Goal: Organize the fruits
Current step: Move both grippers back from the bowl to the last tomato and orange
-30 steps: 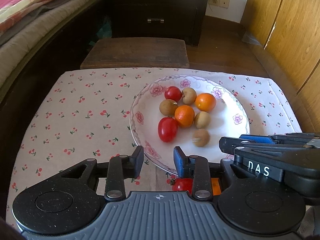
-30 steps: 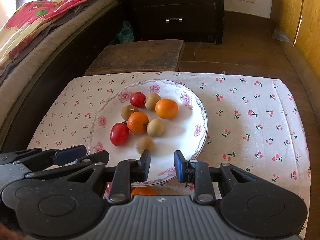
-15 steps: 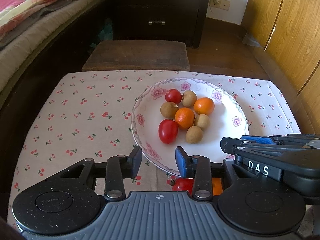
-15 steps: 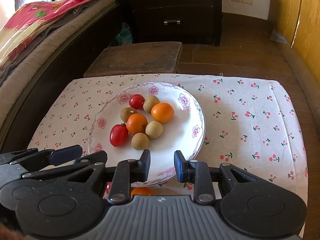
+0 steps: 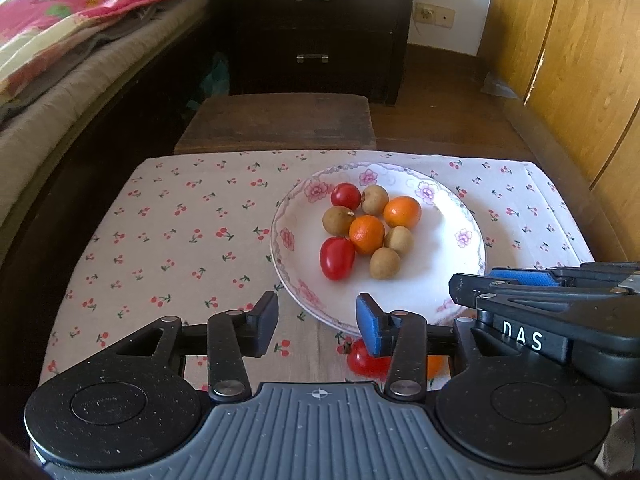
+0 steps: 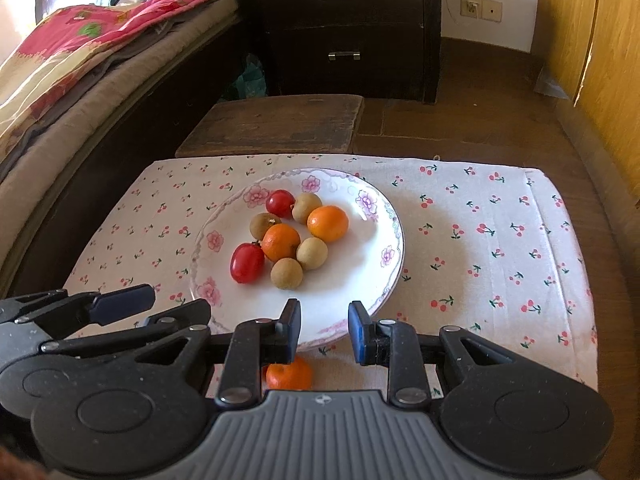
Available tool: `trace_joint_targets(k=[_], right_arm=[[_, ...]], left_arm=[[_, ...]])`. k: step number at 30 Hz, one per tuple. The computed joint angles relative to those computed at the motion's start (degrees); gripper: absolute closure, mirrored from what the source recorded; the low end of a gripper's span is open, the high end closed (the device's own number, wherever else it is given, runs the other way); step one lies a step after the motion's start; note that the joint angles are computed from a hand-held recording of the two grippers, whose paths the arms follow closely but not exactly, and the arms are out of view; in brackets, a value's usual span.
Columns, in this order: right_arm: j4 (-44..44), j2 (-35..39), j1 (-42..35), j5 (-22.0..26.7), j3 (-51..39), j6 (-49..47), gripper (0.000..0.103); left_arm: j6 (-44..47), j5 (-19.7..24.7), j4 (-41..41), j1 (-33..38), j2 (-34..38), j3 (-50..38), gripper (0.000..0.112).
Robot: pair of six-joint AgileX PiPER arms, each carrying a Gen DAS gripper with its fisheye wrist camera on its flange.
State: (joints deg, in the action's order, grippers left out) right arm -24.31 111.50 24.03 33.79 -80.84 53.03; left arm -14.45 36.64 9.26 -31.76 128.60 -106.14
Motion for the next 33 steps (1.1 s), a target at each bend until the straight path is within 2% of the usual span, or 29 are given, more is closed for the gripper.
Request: trace_joint_targets(k=[20, 30, 33], right_arm=[[-3.35, -5.74, 4.28, 1.39, 6.70, 4.91, 0.075], [-1.77, -6.33, 5.61, 1.19, 8.52, 4.10, 0.075], [0.05, -6.45, 5.25, 0.48, 9.06, 2.63, 0.075]], left_arm=[[-2.10, -5.85, 4.18, -1.78, -8.71, 14.10, 0.061], [-1.29, -6.73, 3.73, -1.62, -10.81, 18.39, 0.061], [1.65, -6.23, 0.10, -0.78, -10.65, 18.35, 0.059]])
